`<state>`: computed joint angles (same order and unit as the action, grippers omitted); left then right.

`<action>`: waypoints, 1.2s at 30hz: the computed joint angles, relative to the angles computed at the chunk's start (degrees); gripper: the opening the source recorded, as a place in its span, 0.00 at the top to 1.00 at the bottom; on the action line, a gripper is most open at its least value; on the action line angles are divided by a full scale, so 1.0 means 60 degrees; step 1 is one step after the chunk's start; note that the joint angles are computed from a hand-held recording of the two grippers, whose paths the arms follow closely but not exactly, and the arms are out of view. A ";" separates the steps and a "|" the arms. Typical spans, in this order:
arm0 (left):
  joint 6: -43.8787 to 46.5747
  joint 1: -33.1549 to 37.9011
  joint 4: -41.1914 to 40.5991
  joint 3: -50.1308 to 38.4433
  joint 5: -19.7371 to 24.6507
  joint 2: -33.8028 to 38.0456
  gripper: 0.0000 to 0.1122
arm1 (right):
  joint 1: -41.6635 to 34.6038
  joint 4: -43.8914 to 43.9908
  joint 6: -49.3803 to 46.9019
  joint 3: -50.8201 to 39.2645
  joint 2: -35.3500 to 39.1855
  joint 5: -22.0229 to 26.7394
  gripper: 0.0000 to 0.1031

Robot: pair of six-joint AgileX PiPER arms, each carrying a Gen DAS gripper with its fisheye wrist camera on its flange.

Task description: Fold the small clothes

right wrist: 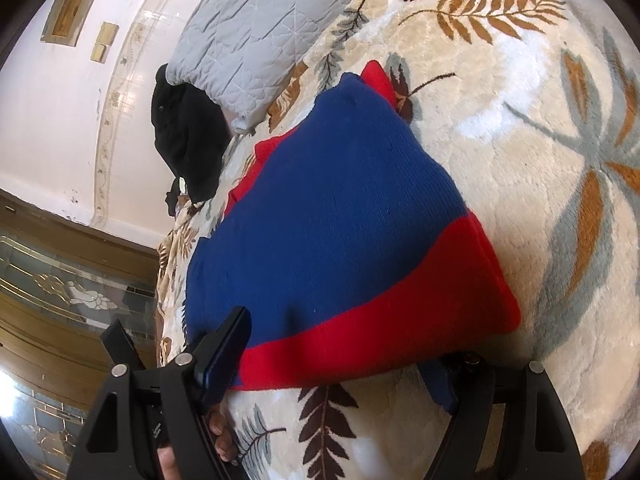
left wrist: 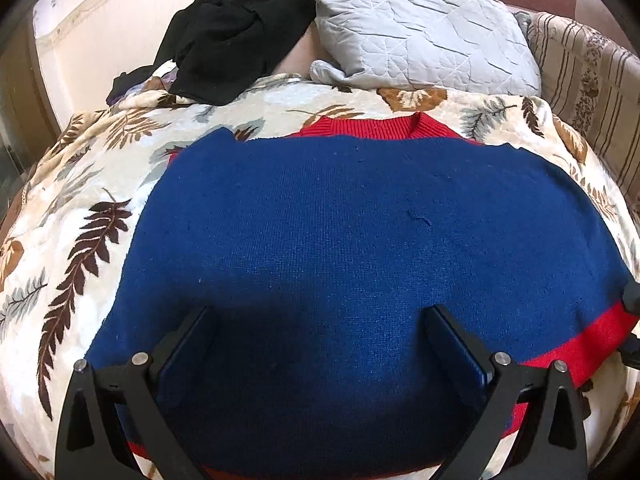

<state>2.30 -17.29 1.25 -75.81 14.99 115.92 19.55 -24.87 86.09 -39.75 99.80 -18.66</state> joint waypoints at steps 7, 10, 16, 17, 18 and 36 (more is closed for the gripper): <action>0.1201 0.0139 -0.1219 0.0173 -0.0299 -0.0030 0.08 | 0.0206 -0.0783 0.0764 0.0478 -0.0601 0.0423 0.21; 0.1757 0.0184 -0.1780 0.0213 -0.0380 -0.0023 0.08 | 0.0334 -0.0542 0.0637 0.0626 -0.0779 0.0575 0.21; 0.2311 0.0236 -0.2332 0.0280 -0.0455 -0.0036 0.08 | 0.0472 -0.0041 0.0293 0.0649 -0.0829 0.0707 0.21; 0.2347 0.0237 -0.2370 0.0297 -0.0472 -0.0042 0.08 | 0.0470 -0.0066 0.0329 0.0663 -0.0839 0.0697 0.21; 0.2347 0.0237 -0.2370 0.0297 -0.0472 -0.0042 0.08 | 0.0457 -0.0118 0.0371 0.0699 -0.0869 0.0678 0.21; 0.3118 0.0373 -0.3265 0.0142 -0.0016 -0.0153 0.08 | -0.0069 -0.2251 0.2117 -0.0241 -0.0325 0.0428 0.21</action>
